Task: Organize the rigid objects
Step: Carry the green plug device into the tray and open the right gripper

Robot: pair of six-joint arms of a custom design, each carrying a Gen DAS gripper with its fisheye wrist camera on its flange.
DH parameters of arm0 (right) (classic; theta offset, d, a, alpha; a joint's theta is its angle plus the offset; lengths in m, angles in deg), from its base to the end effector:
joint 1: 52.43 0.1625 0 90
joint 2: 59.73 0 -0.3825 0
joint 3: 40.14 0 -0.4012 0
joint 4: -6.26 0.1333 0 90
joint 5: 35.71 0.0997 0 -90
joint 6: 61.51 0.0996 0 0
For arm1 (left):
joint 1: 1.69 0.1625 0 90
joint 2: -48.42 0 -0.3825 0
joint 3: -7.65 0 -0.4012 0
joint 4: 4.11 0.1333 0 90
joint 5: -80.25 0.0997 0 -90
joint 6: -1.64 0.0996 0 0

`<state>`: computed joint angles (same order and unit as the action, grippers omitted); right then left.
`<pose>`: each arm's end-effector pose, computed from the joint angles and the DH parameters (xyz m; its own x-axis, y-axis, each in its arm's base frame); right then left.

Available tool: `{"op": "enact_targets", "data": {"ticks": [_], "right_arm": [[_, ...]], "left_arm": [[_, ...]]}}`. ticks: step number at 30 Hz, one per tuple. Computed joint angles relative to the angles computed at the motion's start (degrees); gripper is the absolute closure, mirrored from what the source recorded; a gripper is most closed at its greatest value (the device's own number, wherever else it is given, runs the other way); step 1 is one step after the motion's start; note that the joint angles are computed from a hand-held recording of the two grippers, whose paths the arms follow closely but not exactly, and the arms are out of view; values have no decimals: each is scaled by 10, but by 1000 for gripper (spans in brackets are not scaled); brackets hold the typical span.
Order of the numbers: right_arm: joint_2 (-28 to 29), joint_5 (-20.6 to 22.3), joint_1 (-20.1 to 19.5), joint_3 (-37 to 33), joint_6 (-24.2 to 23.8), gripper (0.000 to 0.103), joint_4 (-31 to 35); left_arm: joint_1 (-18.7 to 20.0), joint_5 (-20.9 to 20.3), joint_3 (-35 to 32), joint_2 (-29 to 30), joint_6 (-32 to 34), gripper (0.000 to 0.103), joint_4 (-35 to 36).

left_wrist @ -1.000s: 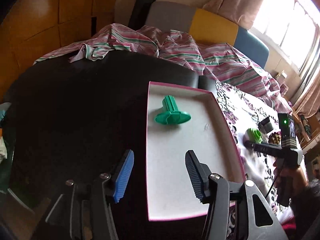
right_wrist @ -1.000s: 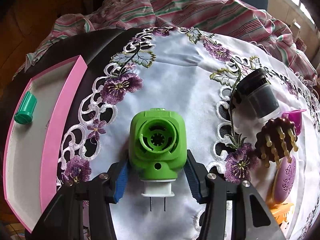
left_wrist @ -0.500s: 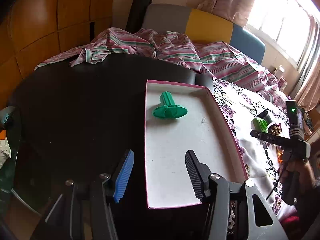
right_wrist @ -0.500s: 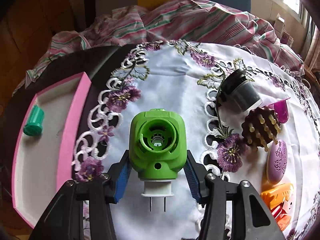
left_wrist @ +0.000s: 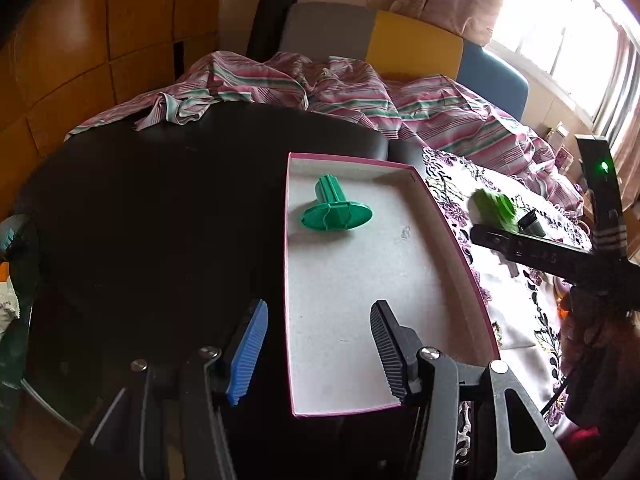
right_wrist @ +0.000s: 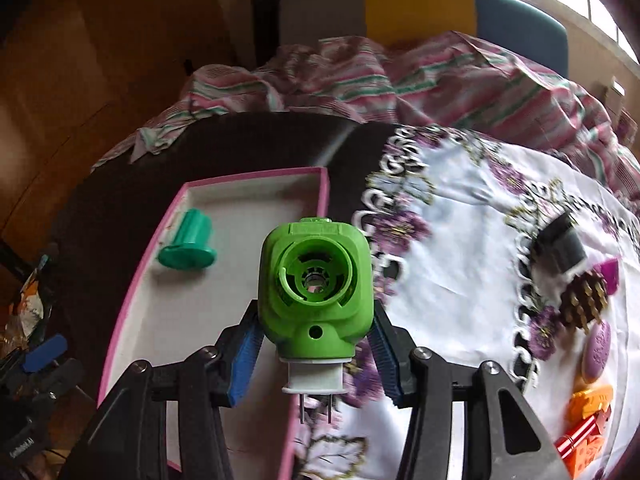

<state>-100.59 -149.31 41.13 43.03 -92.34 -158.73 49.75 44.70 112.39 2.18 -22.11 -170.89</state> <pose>0.1379 -0.7120 0.1197 -0.7701 -0.2941 0.5661 -0.5205 0.8028 -0.2910 -0.1983 -0.5926 0.0730 -0.8001 -0.1500 -0.5808 0.2946 0.7452 -0.5982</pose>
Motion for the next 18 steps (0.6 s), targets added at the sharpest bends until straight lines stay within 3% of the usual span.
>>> {"op": "enact_targets", "data": {"ticks": [5, 12, 14, 18], "right_arm": [[44, -7, 15, -51, -4, 52, 40], [126, -61, 23, -153, -2, 52, 99], [138, -58, 18, -174, 11, 52, 131], [151, -60, 15, -185, 7, 51, 122]], "left_arm": [[4, -1, 7, -7, -8, 48, -4], [5, 7, 12, -14, -12, 48, -8], [8, 8, 14, -16, -18, 48, -1], [13, 9, 14, -20, -32, 48, 9]]}}
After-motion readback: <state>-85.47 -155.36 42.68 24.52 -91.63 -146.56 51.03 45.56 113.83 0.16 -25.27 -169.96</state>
